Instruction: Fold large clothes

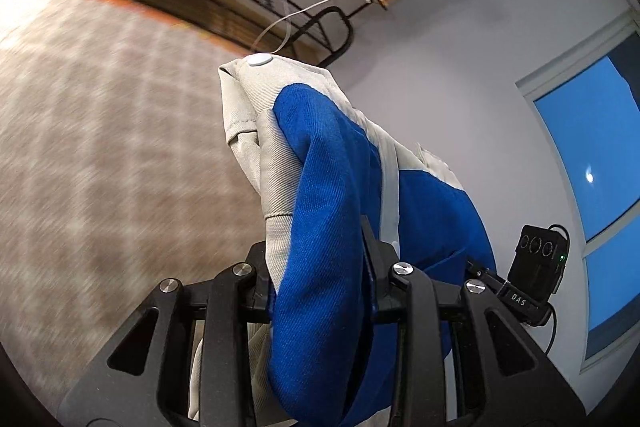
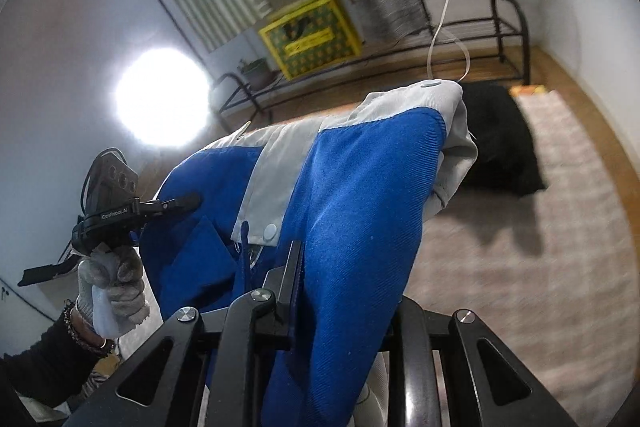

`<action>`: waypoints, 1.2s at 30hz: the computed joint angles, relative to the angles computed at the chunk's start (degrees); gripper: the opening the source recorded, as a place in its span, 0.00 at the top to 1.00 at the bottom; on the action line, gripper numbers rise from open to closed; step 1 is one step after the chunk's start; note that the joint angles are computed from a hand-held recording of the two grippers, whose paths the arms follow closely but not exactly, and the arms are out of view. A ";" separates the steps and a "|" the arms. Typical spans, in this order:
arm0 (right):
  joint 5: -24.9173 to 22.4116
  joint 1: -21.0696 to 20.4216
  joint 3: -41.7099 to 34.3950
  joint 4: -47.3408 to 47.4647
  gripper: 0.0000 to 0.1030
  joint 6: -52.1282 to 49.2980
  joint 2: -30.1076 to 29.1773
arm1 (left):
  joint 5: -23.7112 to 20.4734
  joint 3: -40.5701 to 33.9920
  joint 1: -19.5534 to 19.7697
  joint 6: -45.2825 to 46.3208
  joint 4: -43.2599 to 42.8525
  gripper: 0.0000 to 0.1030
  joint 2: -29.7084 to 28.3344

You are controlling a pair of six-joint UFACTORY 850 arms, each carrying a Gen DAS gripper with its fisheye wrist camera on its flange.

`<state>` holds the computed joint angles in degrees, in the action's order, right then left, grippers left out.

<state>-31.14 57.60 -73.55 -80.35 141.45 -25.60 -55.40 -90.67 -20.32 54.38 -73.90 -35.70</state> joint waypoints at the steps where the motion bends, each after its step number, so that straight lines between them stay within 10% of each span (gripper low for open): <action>1: -0.42 -0.35 0.66 -0.05 0.81 -0.25 0.76 | 0.32 -1.07 -0.59 -0.05 -0.18 0.71 -0.65; 17: -1.28 -12.64 3.53 -0.32 0.82 -12.78 5.95 | 6.74 -34.95 -9.03 -10.95 2.79 0.71 -21.82; 29: 4.28 -18.82 5.90 -10.15 0.81 -2.76 1.70 | 6.78 -55.32 -9.46 -25.40 14.60 0.69 -36.92; 34: 6.50 -20.88 7.67 -3.69 0.57 -3.71 0.92 | 8.16 -52.56 -9.80 -24.43 16.52 0.58 -35.40; 36: 3.61 -20.55 6.15 5.36 0.31 -11.06 -0.56 | 8.85 -50.44 -10.07 -24.44 17.23 0.56 -33.97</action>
<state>-27.53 37.05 -67.40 -74.98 130.39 -26.16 -46.55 -141.12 -30.39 29.93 -56.67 -69.67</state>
